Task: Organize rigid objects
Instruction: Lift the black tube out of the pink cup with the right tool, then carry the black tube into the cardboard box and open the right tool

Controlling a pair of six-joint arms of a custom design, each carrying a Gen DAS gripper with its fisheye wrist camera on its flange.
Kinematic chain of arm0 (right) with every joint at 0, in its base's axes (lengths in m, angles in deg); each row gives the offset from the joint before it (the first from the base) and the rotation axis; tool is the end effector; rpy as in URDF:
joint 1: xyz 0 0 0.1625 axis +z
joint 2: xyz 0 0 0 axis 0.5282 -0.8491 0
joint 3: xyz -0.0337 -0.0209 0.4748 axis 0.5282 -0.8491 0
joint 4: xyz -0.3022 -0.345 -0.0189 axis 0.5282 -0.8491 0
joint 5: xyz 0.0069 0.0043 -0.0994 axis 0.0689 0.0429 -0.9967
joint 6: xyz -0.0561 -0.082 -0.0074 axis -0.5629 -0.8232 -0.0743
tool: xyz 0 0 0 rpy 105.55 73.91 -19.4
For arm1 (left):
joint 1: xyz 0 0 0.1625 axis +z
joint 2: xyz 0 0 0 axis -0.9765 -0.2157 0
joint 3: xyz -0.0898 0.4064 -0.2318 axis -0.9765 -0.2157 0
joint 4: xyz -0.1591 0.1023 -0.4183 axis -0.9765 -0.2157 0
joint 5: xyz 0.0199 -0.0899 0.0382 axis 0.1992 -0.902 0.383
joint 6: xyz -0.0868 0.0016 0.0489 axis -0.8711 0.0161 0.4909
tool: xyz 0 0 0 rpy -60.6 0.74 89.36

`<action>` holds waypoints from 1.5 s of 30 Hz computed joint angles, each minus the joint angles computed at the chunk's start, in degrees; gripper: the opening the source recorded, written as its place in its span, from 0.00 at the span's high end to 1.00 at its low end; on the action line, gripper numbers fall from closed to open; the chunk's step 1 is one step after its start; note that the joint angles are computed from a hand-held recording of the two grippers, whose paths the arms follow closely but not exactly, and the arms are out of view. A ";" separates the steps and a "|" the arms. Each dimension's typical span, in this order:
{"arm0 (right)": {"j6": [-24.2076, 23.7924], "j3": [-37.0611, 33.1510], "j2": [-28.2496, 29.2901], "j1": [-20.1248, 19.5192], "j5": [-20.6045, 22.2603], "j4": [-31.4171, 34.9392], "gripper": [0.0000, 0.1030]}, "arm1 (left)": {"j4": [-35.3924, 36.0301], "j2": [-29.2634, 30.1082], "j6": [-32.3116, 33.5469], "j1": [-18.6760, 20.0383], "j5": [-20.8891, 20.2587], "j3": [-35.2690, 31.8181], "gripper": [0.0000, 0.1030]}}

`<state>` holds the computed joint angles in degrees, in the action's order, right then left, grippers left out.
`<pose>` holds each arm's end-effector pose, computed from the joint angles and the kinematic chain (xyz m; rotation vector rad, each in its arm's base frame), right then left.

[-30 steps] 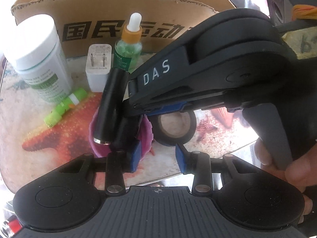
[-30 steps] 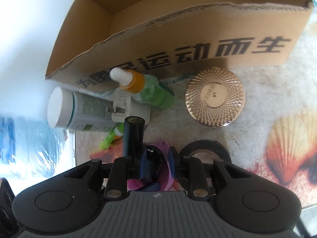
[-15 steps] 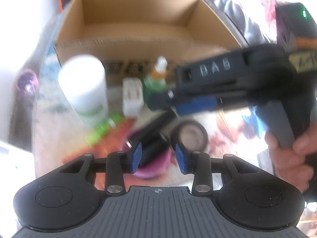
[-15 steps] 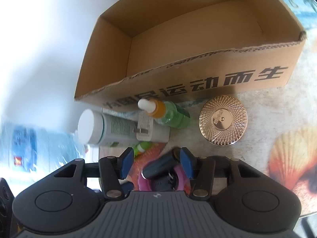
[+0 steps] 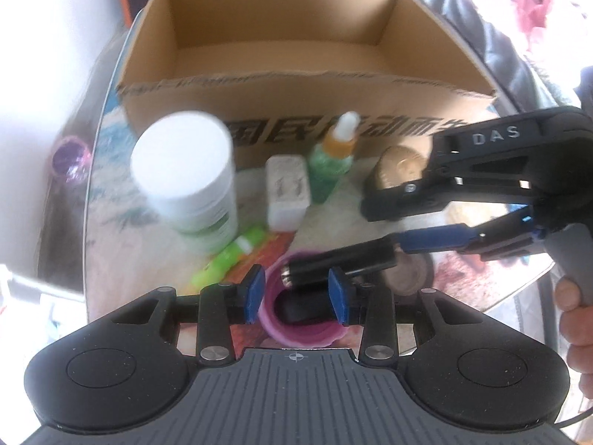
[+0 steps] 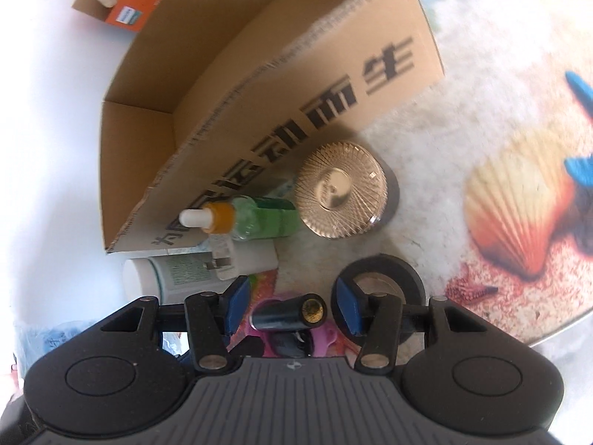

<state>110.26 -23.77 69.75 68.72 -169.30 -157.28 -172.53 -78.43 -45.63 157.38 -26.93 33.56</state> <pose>0.2698 -0.8386 -0.1036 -0.6542 -2.9238 0.5347 0.0371 -0.8388 0.2650 0.5601 2.5104 -0.2788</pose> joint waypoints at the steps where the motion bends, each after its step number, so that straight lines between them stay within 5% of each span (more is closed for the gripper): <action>1: 0.66 -0.15 0.17 -0.14 0.19 0.32 0.47 | 0.45 0.04 -0.68 0.18 0.08 -0.19 0.64; 9: 7.08 1.18 0.33 -1.06 3.26 -1.41 0.47 | 6.53 0.41 -6.55 1.48 -3.32 -2.00 0.64; 17: 4.08 -2.78 2.29 -1.16 5.78 -1.14 0.47 | 8.95 -0.90 -8.36 1.35 -4.62 -0.57 0.64; 27: 1.76 -4.29 3.12 -0.43 3.05 -0.91 0.47 | -2.08 -1.17 2.48 -0.33 -0.33 1.89 0.63; 35: 1.01 -5.12 4.13 -0.24 2.18 -0.51 0.48 | -0.46 2.14 6.89 -0.27 -0.28 -1.11 0.63; 45: -2.28 -6.92 5.86 0.68 3.42 -1.45 0.75 | -3.09 2.43 10.05 -0.39 -0.57 -0.55 0.66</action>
<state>107.98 -30.69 75.62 69.41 -165.88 -158.74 -175.62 -75.99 -35.58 156.99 -27.50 33.00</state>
